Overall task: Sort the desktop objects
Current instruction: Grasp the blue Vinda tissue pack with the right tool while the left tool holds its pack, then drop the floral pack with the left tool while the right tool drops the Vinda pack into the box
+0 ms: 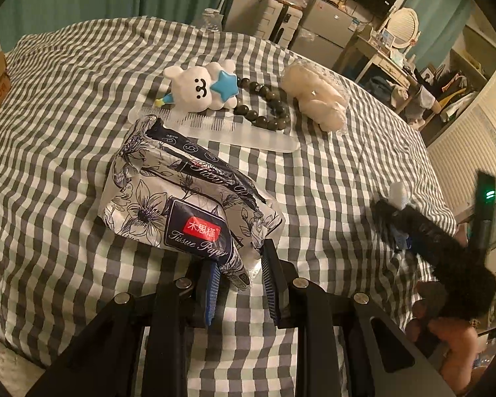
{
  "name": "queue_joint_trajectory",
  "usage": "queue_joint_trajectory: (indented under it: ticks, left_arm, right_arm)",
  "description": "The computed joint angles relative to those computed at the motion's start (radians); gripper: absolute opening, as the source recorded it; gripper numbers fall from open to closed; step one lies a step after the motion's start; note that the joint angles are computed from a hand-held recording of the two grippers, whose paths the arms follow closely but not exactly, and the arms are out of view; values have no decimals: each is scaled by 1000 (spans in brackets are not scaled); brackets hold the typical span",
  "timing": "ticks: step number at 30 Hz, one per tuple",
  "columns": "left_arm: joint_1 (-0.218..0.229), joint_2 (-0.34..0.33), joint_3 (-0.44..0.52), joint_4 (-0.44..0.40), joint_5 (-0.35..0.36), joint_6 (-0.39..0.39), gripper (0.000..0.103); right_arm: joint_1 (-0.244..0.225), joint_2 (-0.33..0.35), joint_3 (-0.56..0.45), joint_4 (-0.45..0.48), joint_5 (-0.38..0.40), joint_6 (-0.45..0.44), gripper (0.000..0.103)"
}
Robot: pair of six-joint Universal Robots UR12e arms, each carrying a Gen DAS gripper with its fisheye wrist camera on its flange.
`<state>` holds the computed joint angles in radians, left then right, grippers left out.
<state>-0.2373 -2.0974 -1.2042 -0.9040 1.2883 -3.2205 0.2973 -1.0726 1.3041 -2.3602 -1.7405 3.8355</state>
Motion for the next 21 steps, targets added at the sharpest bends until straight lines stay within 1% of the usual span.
queue_joint_trajectory:
  ticks: [1, 2, 3, 4, 5, 7, 9, 11, 13, 14, 16, 18, 19, 20, 21]
  left_arm:
    - [1, -3, 2, -2, -5, 2, 24]
    - [2, -5, 3, -1, -10, 0, 24]
    - [4, -6, 3, 2, -18, -3, 24]
    - [6, -6, 2, 3, -24, -6, 24]
    - [7, -5, 2, 3, -28, -9, 24]
    - [7, 0, 1, 4, -23, -17, 24]
    - [9, 12, 0, 17, -17, -36, 24]
    - [13, 28, -4, 40, -7, -45, 24]
    - [23, 60, -20, 79, 18, -24, 24]
    - [30, 74, -29, 93, 27, -10, 24]
    - [53, 108, -48, 110, 38, 21, 24]
    - [88, 139, -58, 117, 45, 37, 24]
    - [103, 152, -63, 132, 66, 29, 24]
    - [120, 163, -65, 149, 87, 10, 24]
    - [148, 173, -63, 161, 94, -19, 24]
  right_arm:
    - [-3, -2, 11, -17, 8, 4, 88]
    - [1, -8, 34, -69, -15, -1, 80]
    - [3, -11, 41, -80, -26, -12, 75]
    - [2, -14, 43, -80, -20, -26, 74]
    - [1, -22, 52, -93, -13, -33, 74]
    - [-2, -49, 89, -145, 26, -13, 73]
    - [-1, -72, 105, -155, 38, -4, 73]
    - [6, -102, 119, -194, 58, -25, 73]
    - [21, -125, 117, -195, 47, -54, 73]
    - [30, -138, 111, -187, 57, -65, 73]
    - [53, -153, 100, -193, 73, -87, 73]
    - [79, -152, 73, -184, 80, -139, 73]
    - [97, -148, 52, -173, 79, -174, 73]
    - [118, -137, 19, -160, 97, -216, 73]
    - [131, -122, -8, -153, 106, -235, 73]
